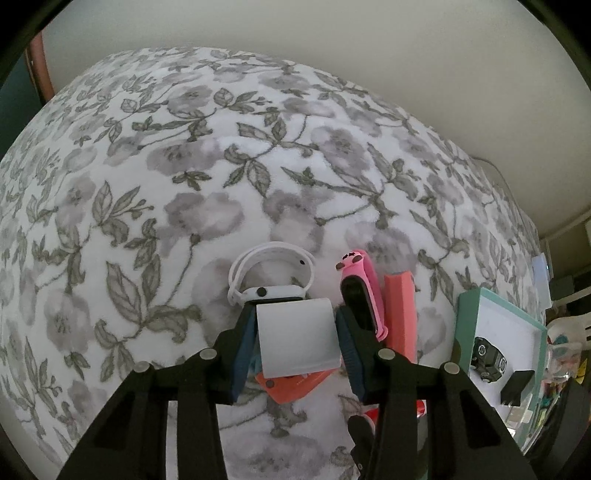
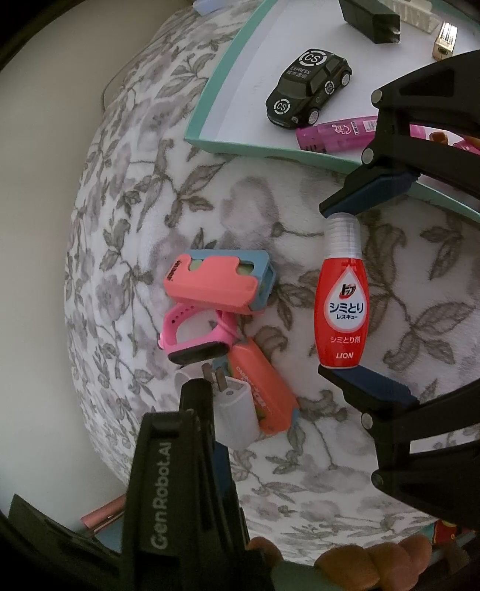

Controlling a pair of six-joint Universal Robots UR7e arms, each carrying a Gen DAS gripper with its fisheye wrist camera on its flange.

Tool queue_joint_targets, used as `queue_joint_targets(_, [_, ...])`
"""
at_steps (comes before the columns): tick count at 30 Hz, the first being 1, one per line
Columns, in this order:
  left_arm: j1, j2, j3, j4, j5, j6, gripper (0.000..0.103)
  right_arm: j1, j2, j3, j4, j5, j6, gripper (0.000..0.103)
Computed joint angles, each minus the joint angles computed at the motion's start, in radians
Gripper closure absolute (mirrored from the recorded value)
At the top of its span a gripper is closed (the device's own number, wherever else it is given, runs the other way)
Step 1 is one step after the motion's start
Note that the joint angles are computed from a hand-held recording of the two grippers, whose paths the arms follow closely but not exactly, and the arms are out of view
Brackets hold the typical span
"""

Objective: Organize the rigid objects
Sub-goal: 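Carry bottle and charger to the tray while the left tool releases the charger inside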

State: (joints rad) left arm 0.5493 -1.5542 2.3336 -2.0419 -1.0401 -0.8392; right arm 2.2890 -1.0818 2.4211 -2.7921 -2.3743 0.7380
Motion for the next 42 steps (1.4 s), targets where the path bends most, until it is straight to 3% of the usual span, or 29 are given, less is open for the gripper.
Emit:
queue_joint_targets(12, [-0.029, -0.036, -0.022, 0.026, 0.000, -0.014, 0.059, 0.036, -0.059, 0.008, 0.023, -0.014, 0.036, 0.023])
queue_joint_targets(20, [-0.096, -0.055, -0.043, 0.029, 0.022, -0.025, 0.059, 0.087, -0.157, 0.003, 0.131, -0.060, 0.128, 0.023])
queue_joint_targets(27, [-0.172, -0.056, -0.053, 0.038, 0.008, -0.025, 0.059, 0.112, -0.284, 0.006, 0.370, -0.089, 0.323, 0.023])
queue_joint_targets(32, [-0.232, -0.035, -0.046, 0.036, -0.018, -0.016, 0.059, 0.121, -0.405, 0.010, 0.611, -0.080, 0.532, 0.023])
queue_joint_targets(42, [-0.340, 0.046, -0.039, -0.003, -0.090, 0.026, 0.059, 0.119, -0.688, 0.057, 0.973, -0.028, 0.889, 0.023])
